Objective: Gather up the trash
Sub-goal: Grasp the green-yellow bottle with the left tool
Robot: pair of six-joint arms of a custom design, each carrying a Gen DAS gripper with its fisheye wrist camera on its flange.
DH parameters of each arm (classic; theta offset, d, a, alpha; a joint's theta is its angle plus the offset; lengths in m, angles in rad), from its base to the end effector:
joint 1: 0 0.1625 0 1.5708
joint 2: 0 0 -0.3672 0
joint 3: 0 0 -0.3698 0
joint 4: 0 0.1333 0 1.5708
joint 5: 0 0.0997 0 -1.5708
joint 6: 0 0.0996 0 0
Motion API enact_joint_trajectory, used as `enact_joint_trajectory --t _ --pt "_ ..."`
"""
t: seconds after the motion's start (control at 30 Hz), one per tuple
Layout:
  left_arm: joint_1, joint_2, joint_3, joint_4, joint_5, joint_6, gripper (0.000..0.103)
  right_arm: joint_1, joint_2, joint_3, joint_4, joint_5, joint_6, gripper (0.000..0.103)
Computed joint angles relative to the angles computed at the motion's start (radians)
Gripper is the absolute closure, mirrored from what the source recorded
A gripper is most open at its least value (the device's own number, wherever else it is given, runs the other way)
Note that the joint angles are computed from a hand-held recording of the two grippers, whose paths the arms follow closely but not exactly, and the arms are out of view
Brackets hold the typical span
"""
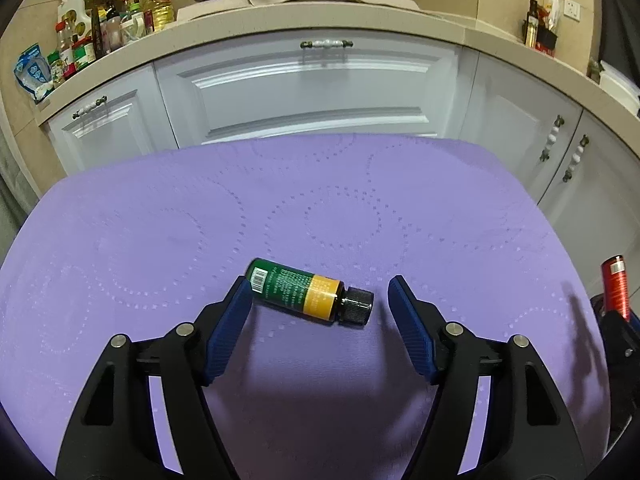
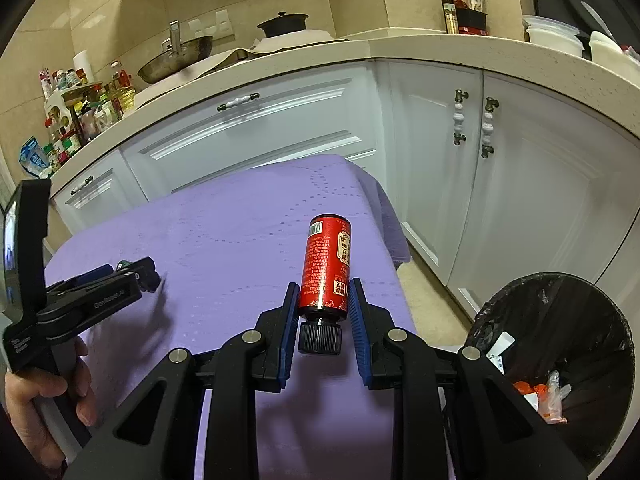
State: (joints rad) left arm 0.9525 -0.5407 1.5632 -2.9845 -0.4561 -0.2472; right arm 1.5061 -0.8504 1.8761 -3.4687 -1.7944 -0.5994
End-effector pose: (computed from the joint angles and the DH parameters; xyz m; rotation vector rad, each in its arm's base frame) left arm -0.1758 -0.6314 0.0334 0.1328 2.1160 -0.9284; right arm 0.0740 -0.5785 0.1361 0.5289 -2.4212 0.9998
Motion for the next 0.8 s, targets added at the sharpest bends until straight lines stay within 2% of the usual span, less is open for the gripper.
enact_joint_trajectory --t 0.13,0.27,0.53,0.8 --pt "0.015 -0.003 -0.012 0.059 -0.012 -0.038 0.034 -0.007 -0.002 0.004 0.001 0.009 0.003 0.077" --pt "0.021 -0.019 0.003 0.058 -0.022 -0.049 0.034 -0.005 -0.001 0.005 -0.001 0.008 0.004 0.077" --pt "0.027 -0.092 0.111 0.027 -0.044 -0.083 0.036 -0.004 -0.002 0.006 0.003 0.008 0.004 0.077" --pt "0.026 -0.158 0.198 0.01 -0.025 -0.124 0.036 -0.002 0.0 0.011 0.002 0.01 -0.001 0.077"
